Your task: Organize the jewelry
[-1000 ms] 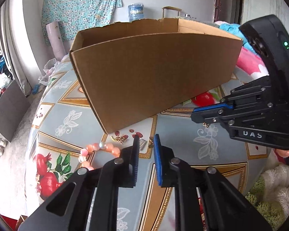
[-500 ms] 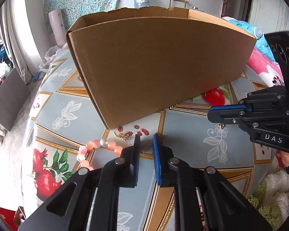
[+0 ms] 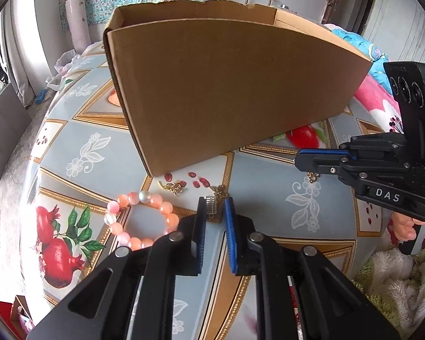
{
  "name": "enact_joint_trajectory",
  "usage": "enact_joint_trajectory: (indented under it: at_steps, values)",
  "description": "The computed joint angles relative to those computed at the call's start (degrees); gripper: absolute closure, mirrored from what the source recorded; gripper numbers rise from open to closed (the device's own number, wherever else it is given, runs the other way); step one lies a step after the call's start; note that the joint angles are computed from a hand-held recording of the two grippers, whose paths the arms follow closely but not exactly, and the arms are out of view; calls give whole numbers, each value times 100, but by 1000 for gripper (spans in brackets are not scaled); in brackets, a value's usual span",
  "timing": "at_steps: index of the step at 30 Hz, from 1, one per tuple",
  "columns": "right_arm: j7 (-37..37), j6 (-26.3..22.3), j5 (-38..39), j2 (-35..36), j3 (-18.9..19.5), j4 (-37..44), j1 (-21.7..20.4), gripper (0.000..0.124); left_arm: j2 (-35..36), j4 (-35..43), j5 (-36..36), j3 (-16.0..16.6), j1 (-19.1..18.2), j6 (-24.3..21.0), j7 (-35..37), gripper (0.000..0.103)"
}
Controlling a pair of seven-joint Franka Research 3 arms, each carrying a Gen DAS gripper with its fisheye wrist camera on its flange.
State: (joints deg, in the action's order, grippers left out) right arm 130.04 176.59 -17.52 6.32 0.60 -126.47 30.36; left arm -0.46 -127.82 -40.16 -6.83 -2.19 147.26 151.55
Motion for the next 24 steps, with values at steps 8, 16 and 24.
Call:
enact_joint_trajectory:
  at_steps: [8,16,24]
  values:
    - [353,44,-349,12,-147,-8,121,124,-164,-308,176,-32,-190,553,205,97]
    - [360,34,-374,12,-118,-4,91,124,-214,-339,-22,46,-234,475,290,103]
    - [380,-50,-378,10,-66,32,66,124,-328,-368,-6,169,-165,195,345,103]
